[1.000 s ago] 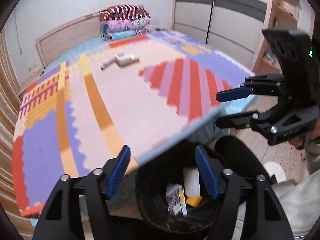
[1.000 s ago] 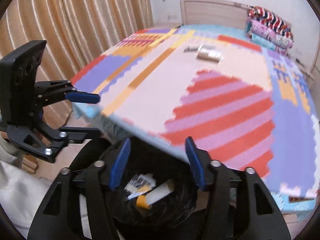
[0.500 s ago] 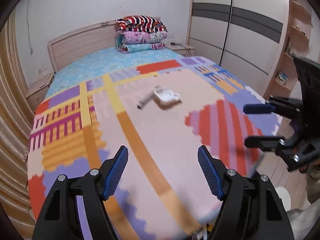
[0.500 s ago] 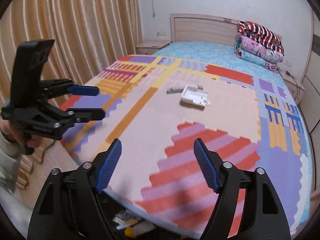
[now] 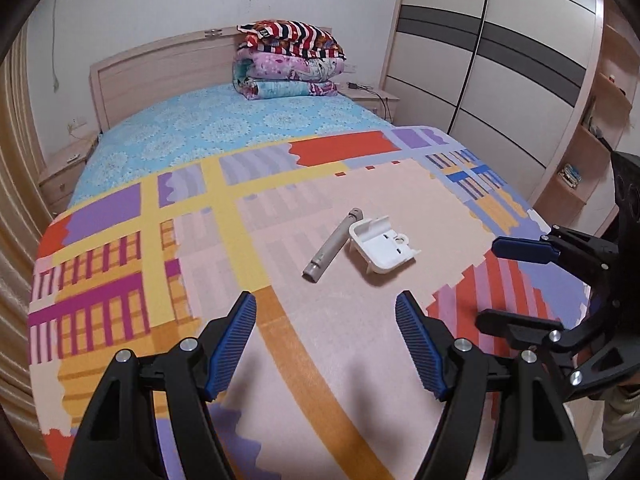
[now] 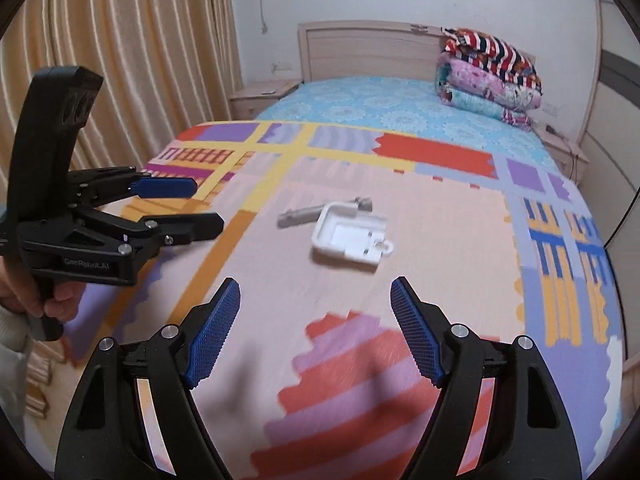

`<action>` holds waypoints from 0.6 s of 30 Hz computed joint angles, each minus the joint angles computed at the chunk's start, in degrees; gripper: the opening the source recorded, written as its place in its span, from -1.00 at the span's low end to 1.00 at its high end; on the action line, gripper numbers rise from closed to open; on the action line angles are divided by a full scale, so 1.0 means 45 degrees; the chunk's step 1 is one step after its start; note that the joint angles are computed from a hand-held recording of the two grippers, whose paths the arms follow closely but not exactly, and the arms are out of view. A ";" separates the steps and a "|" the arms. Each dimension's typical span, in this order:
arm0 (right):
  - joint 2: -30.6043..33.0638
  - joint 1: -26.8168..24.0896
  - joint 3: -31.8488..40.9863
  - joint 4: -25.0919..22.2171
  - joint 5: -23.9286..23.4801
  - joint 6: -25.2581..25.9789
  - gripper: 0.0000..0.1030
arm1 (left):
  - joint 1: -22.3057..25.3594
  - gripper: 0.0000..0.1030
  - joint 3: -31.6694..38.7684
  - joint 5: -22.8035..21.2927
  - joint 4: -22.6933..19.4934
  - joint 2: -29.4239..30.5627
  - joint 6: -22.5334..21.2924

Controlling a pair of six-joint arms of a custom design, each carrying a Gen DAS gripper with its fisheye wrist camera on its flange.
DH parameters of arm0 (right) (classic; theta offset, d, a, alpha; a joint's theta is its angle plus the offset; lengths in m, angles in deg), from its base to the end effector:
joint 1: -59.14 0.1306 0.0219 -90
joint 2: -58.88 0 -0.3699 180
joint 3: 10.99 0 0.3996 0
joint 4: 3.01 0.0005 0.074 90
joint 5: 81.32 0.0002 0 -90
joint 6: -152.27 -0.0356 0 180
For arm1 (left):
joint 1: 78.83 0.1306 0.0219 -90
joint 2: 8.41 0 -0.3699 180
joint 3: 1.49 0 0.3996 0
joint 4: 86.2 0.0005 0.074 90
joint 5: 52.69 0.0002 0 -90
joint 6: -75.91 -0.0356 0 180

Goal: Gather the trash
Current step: 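Raise both open tools back over the bed toward the grey tube and white holder, then grasp the grey metal tube with the left tool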

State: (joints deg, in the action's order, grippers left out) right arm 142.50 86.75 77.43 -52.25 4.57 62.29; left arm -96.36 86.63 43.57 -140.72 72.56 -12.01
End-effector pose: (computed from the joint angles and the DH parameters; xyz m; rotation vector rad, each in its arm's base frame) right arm 0.4040 0.2136 0.4548 -0.5997 2.2894 0.3194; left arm 0.4128 -0.1350 0.4650 0.3750 2.3819 -0.2901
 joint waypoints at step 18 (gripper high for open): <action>0.2152 -0.0115 0.1384 -0.0146 0.0218 0.0029 0.50 | 0.0204 0.14 0.1443 -0.0272 -0.0216 0.2583 -0.1269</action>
State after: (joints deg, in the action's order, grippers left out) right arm 152.18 86.23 83.66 -52.91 5.55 62.43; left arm -95.44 93.12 42.35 -141.70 84.18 -17.72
